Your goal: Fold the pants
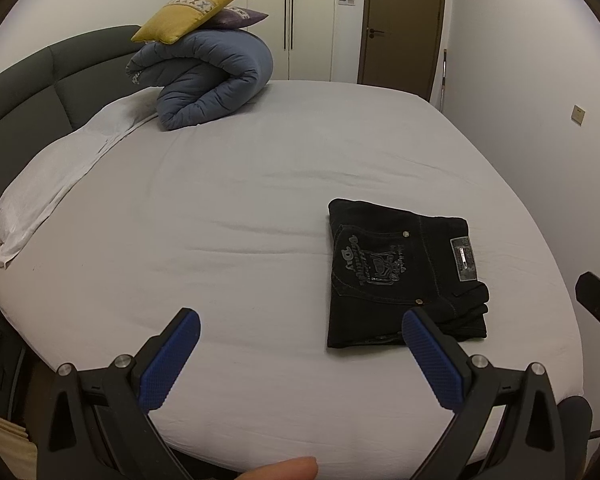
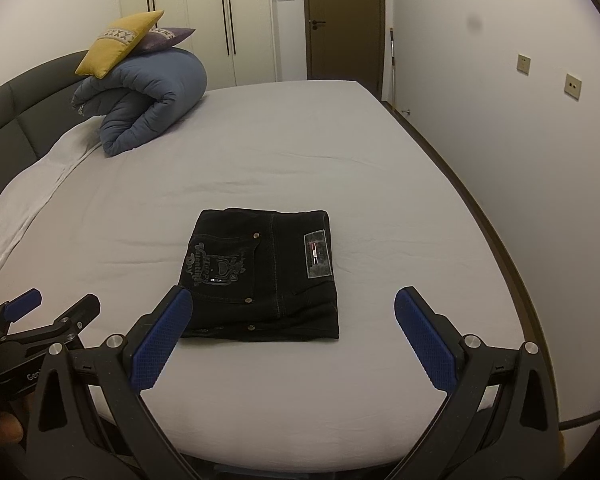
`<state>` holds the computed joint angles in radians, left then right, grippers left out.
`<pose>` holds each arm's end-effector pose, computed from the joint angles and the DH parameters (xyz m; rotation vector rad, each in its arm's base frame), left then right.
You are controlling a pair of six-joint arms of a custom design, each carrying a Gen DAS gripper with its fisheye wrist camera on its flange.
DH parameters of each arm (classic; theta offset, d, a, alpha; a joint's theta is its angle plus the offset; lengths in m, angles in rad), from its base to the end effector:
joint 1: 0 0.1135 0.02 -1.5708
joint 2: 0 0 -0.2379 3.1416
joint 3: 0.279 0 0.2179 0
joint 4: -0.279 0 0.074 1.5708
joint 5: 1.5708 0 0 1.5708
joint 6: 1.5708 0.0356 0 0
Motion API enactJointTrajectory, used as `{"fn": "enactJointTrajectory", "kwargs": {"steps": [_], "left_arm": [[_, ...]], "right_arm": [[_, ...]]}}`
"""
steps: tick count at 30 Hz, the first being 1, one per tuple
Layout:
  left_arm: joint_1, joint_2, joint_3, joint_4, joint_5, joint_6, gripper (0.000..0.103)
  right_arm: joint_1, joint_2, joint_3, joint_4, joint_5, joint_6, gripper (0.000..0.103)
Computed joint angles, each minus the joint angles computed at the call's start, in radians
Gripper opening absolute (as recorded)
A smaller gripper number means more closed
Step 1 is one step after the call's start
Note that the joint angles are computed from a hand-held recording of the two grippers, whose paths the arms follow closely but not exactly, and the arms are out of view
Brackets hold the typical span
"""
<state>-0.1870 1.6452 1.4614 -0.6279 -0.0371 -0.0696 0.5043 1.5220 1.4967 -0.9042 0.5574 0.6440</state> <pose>0.3245 -0.0601 0.2920 0.1222 2.3800 -0.0778 0.2557 0.1196 0.3223 0.3806 2.2912 -0.1385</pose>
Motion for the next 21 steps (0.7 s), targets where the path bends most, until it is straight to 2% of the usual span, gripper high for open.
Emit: {"fn": "enactJointTrajectory", "kwargs": {"steps": [21], "left_arm": [[-0.009, 0.000, 0.002, -0.005, 0.001, -0.002, 0.103]], "right_arm": [[0.019, 0.014, 0.019, -0.010, 0.003, 0.009, 0.103]]}}
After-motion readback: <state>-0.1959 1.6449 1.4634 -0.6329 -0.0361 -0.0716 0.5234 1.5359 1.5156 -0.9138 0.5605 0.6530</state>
